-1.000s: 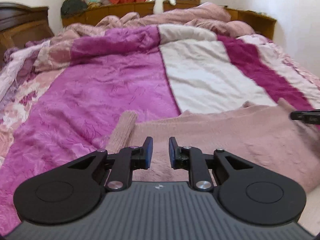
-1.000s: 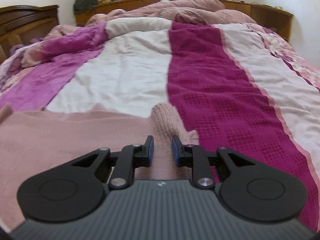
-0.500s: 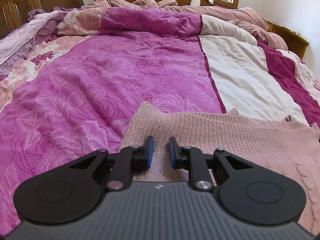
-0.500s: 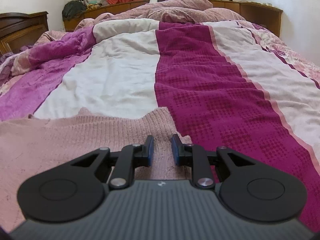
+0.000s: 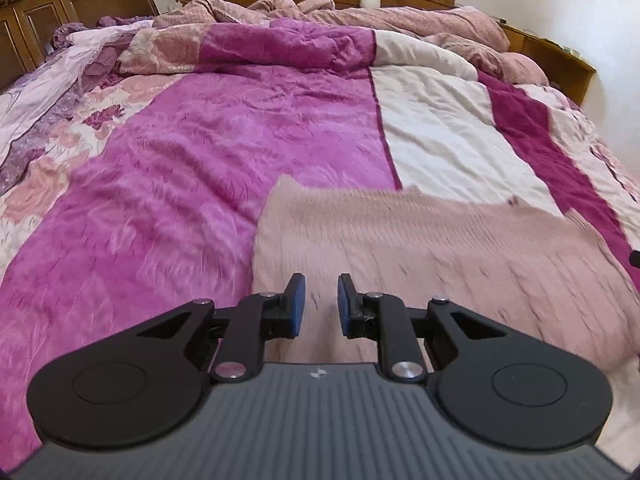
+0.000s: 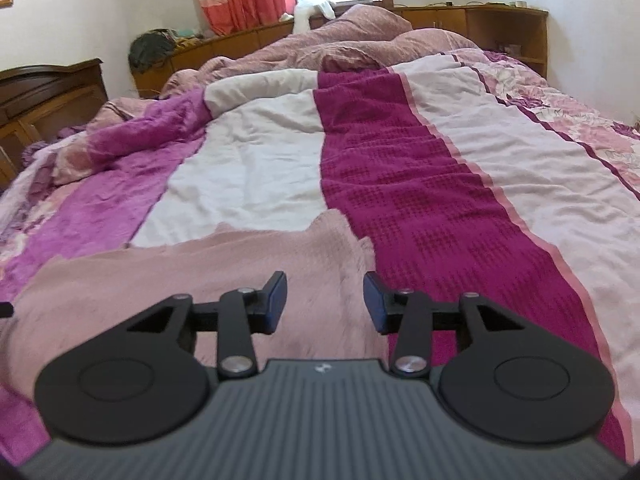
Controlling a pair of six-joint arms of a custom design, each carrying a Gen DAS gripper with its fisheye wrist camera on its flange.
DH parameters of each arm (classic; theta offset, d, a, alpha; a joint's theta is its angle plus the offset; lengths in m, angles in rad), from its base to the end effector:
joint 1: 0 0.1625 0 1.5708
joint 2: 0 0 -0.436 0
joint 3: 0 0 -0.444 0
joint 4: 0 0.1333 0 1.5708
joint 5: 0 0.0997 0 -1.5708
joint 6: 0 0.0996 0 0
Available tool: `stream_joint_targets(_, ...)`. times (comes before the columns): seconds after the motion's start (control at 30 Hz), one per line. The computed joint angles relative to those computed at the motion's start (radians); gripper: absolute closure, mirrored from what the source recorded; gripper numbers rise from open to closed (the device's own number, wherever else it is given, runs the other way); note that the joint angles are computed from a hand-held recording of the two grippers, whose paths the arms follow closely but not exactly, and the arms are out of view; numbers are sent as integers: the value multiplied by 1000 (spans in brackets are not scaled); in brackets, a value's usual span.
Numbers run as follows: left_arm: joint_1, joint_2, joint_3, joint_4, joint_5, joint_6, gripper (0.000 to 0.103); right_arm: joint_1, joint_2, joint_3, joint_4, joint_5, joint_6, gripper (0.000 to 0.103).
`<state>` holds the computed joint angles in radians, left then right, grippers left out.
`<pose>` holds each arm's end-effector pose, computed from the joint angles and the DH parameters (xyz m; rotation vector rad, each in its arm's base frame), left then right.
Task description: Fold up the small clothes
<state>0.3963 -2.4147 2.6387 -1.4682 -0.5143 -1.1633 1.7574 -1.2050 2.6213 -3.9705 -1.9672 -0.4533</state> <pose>-0.0865 -0.2747 0.2752 0.2275 2.2345 -1.0566 0.1592 -0.3322 0.1630 0.5041 -2.3332 1.1964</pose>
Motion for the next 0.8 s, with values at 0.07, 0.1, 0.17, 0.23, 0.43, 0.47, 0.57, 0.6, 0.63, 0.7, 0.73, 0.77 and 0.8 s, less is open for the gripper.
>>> stream_joint_targets(0.07, -83, -49, -8, 182, -34, -139, 80, 5, -19, 27, 15, 11, 21, 58)
stream_joint_targets(0.1, -121, -62, -11, 258, -55, -205, 80, 7, -26, 40, 23, 14, 28, 58)
stream_joint_targets(0.17, -167, -88, -7, 342, -94, -269, 80, 5, -26, 64, 25, 25, 33, 58)
stream_joint_targets(0.23, -169, -111, 3, 357, -133, -299, 80, -2, -3, 76, 11, 23, 41, 58)
stream_joint_targets(0.43, -146, -177, 25, 365, -153, -341, 80, -42, 90, 84, -82, 24, 52, 59)
stream_joint_targets(0.47, -148, -170, 22, 372, -156, -354, 80, -42, 85, 86, -79, 25, 57, 59)
stream_joint_targets(0.57, -181, -147, 3, 427, -171, -425, 80, -52, 45, 98, -48, 49, 94, 59)
stream_joint_targets(0.6, -200, -136, -4, 456, -179, -455, 80, -59, 25, 106, -35, 63, 110, 59)
stream_joint_targets(0.63, -226, -124, -11, 490, -193, -492, 80, -68, 5, 115, -29, 79, 124, 58)
stream_joint_targets(0.7, -258, -87, -24, 518, -212, -531, 80, -89, -28, 136, -36, 113, 142, 57)
stream_joint_targets(0.73, -287, -76, -28, 541, -227, -558, 80, -109, -40, 149, -56, 144, 151, 50)
stream_joint_targets(0.77, -310, -71, -32, 555, -239, -574, 80, -137, -50, 163, -83, 187, 160, 44)
stream_joint_targets(0.8, -329, -71, -34, 555, -250, -580, 80, -168, -67, 177, -98, 233, 174, 33)
